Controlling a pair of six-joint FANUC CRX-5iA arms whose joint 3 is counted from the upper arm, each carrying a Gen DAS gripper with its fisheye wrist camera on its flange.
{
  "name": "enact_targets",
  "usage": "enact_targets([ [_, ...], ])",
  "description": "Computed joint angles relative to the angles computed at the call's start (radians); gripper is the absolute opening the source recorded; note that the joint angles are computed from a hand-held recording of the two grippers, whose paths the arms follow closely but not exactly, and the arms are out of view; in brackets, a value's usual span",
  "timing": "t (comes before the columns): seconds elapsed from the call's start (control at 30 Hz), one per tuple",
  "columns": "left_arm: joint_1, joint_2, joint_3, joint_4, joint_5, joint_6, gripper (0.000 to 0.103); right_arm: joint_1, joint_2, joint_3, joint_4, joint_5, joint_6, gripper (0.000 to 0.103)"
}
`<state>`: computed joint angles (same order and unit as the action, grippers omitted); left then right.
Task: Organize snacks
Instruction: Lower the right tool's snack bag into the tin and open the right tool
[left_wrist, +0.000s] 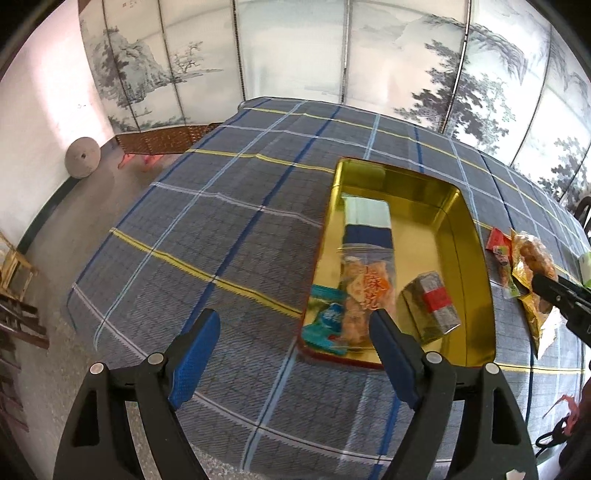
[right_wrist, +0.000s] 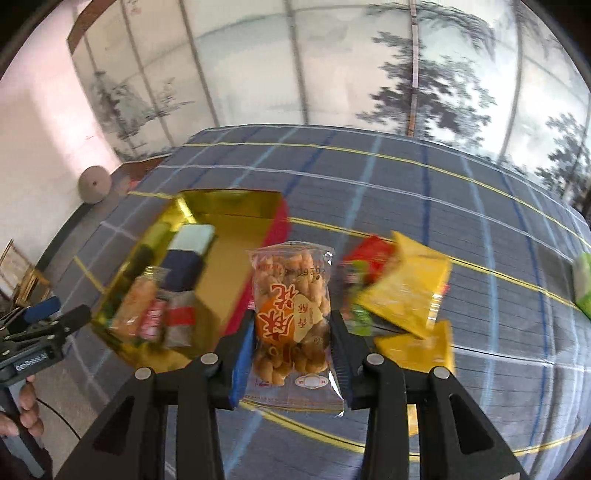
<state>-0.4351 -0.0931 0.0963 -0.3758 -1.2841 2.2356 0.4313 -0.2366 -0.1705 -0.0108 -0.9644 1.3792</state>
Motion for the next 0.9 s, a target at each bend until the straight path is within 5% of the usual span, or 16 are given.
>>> enact_targets([
  [0.43, 0.036, -0.050, -0.045, -0.014, -0.040, 0.023, 0.081, 0.133, 0.038, 0.012, -0.001, -0.003, -0.010, 0.038],
  [0.9, 0.056, -0.068, -0.059, -0.018, -0.058, 0.029, 0.086, 0.156, 0.094, 0.026, 0.013, -0.011, -0.047, 0.038],
])
